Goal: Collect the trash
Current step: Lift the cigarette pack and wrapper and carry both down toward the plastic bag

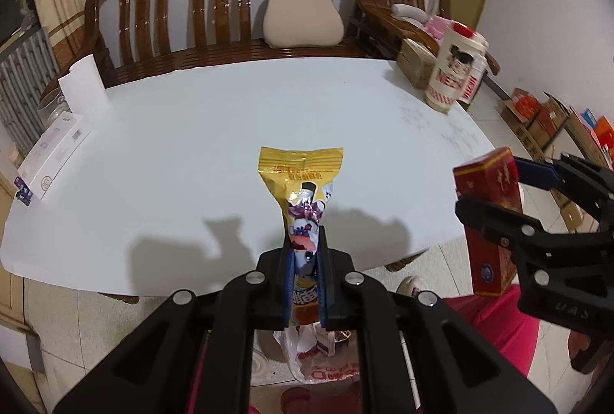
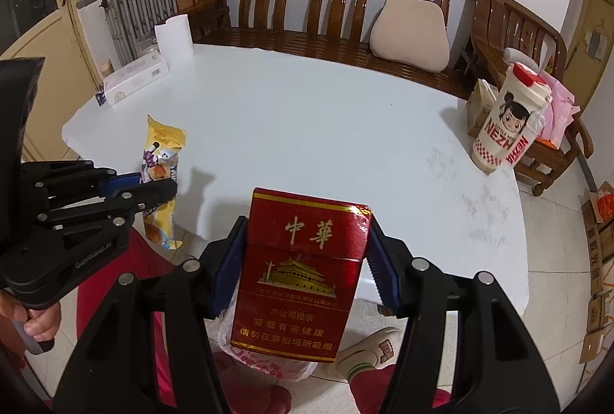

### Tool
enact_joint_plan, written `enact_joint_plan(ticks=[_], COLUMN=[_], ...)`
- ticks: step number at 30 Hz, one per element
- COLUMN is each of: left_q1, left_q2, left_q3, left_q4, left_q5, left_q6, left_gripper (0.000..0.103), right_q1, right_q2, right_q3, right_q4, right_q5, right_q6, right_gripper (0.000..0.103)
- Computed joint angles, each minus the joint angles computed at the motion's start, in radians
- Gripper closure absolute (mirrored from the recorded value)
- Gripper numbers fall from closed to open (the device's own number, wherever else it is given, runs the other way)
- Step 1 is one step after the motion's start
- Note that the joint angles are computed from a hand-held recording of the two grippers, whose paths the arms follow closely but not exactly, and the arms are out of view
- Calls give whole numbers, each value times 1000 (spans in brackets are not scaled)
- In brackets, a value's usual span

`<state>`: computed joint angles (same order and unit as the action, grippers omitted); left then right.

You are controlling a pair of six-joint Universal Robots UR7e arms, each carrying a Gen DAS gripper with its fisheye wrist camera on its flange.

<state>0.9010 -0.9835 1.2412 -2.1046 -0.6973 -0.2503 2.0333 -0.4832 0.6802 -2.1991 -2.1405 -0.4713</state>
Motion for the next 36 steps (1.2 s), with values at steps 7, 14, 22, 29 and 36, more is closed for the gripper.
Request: enact_joint_plan(ticks=[7,14,22,29,36], left_q1=[-5,-7,14,57,116], left_q2=[-52,-89,-101,-71,-33], left_q3=[107,207,306,348,349], left_q4=[-11,-37,-42,-55,-43], left_q5=[-28,-85,-146,-183,-233], left_q6=[-15,-27,-64,-75,-95], left_gripper=[93,93,93,93,93], right_q1=[-2,-9,-29,-66,-106], right_q2=[-83,-156,-193,-186,-148], right_q3=[189,362,505,573,586], right_q4=[-96,-181,-239,-260,-252], right_q5=[-8,-7,-17,-21,-40], right_q6=[-1,4,35,74,114], right_gripper=[45,45,45,45,45])
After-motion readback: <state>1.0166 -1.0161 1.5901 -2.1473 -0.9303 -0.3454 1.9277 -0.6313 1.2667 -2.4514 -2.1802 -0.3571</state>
